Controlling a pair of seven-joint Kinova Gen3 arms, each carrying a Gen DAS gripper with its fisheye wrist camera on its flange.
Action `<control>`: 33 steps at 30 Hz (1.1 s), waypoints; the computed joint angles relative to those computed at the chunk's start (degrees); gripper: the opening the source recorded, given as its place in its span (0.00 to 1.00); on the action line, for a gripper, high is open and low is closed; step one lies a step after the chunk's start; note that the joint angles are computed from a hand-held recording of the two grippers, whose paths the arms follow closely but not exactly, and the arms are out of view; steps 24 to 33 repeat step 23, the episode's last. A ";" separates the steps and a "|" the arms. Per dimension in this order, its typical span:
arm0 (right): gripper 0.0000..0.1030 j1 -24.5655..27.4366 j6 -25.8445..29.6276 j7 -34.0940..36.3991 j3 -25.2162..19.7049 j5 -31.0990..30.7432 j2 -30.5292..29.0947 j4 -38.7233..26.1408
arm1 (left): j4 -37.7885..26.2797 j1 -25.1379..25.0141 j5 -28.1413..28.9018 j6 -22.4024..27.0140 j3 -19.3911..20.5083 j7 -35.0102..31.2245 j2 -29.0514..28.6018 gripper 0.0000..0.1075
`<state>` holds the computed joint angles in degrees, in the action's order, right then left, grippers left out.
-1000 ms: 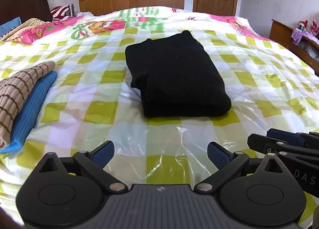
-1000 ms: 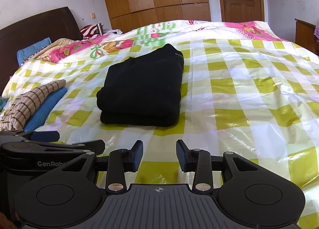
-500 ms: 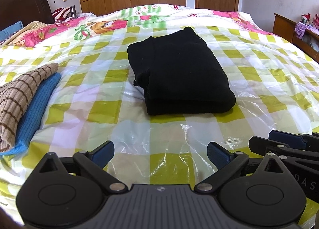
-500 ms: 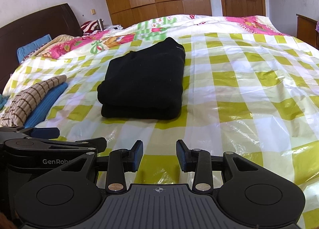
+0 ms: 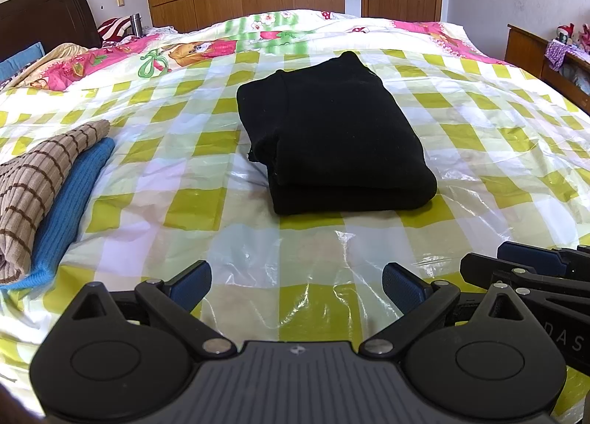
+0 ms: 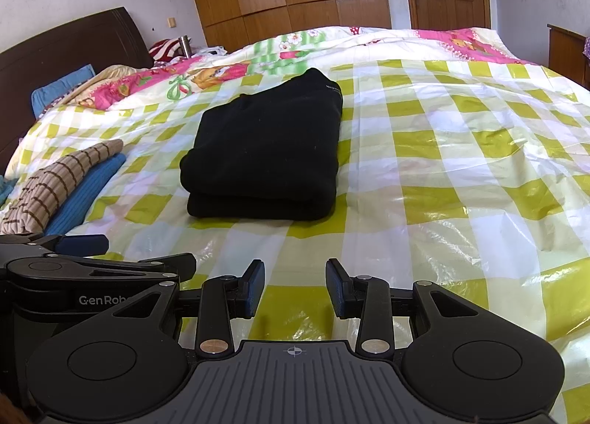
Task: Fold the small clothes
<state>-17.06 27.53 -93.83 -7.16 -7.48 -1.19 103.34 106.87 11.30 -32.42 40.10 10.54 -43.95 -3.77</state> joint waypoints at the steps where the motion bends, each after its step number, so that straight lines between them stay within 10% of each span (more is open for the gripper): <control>1: 0.35 -0.01 0.00 0.00 0.01 0.00 0.00 0.00 | -0.01 0.00 -0.05 0.03 0.03 0.05 0.00 0.96; 33: 0.35 -0.08 -0.26 -0.30 -0.03 0.14 -0.09 0.28 | 0.53 0.12 -1.64 -0.29 0.54 1.48 -0.28 0.96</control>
